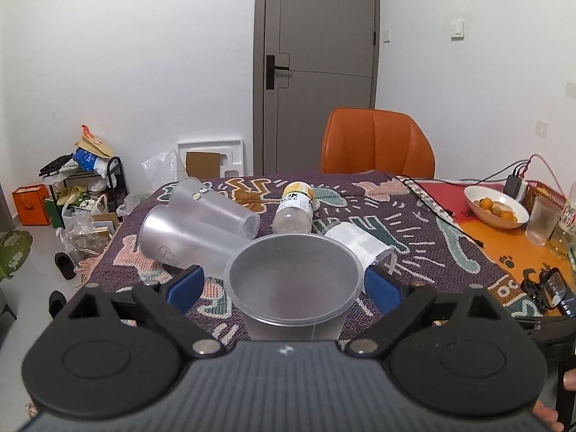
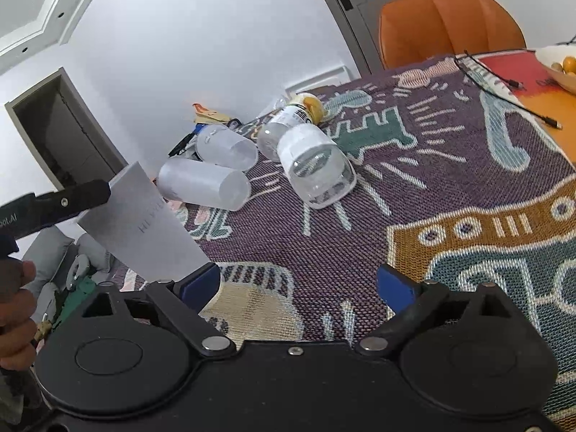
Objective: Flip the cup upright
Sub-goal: 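Lower the cup base-first onto the blanket and open the right gripper, then withdraw the right gripper from the upright frosted cup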
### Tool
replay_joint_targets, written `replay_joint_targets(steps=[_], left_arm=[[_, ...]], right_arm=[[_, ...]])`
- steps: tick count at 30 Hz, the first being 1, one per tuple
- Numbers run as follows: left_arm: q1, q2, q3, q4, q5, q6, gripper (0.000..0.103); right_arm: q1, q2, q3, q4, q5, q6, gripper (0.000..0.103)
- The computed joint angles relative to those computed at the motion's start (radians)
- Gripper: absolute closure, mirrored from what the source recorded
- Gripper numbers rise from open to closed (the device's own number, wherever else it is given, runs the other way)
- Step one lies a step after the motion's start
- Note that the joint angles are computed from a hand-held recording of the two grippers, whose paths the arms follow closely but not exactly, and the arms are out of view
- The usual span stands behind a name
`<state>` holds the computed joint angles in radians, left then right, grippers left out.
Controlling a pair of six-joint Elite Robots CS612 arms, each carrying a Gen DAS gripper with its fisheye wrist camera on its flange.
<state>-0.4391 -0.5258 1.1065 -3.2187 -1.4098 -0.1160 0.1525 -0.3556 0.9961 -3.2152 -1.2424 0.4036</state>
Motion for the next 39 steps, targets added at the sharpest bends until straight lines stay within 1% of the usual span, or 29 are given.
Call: replay_joint_targets(steps=[4,6,9,13,21,28,34,39], left_arm=[[0.006,-0.014,0.034,-0.035,-0.003,-0.018,0.004],[0.009,-0.020,0.048,-0.052,-0.003,-0.030,0.003],[0.016,-0.029,0.069,-0.066,-0.002,-0.051,0.003],[0.021,-0.037,0.089,-0.067,0.020,-0.072,0.003],[0.037,-0.056,0.138,-0.067,0.023,-0.114,0.002],[0.046,-0.074,0.180,-0.070,0.028,-0.118,0.002],[0.049,-0.083,0.204,-0.069,0.031,-0.129,0.002],[0.050,-0.086,0.208,-0.067,0.028,-0.117,0.002]], right_arm=[[0.002,-0.013,0.012,-0.011,-0.003,-0.017,0.004],[0.004,-0.019,0.016,-0.015,-0.007,-0.030,0.000],[0.007,-0.029,0.024,-0.017,-0.007,-0.054,0.000],[0.012,-0.040,0.030,-0.012,-0.007,-0.085,0.000],[0.021,-0.060,0.043,0.006,0.007,-0.141,0.000],[0.029,-0.076,0.054,0.025,0.009,-0.185,0.000],[0.036,-0.095,0.071,0.053,0.018,-0.241,0.000],[0.039,-0.105,0.087,0.046,0.024,-0.252,0.000]])
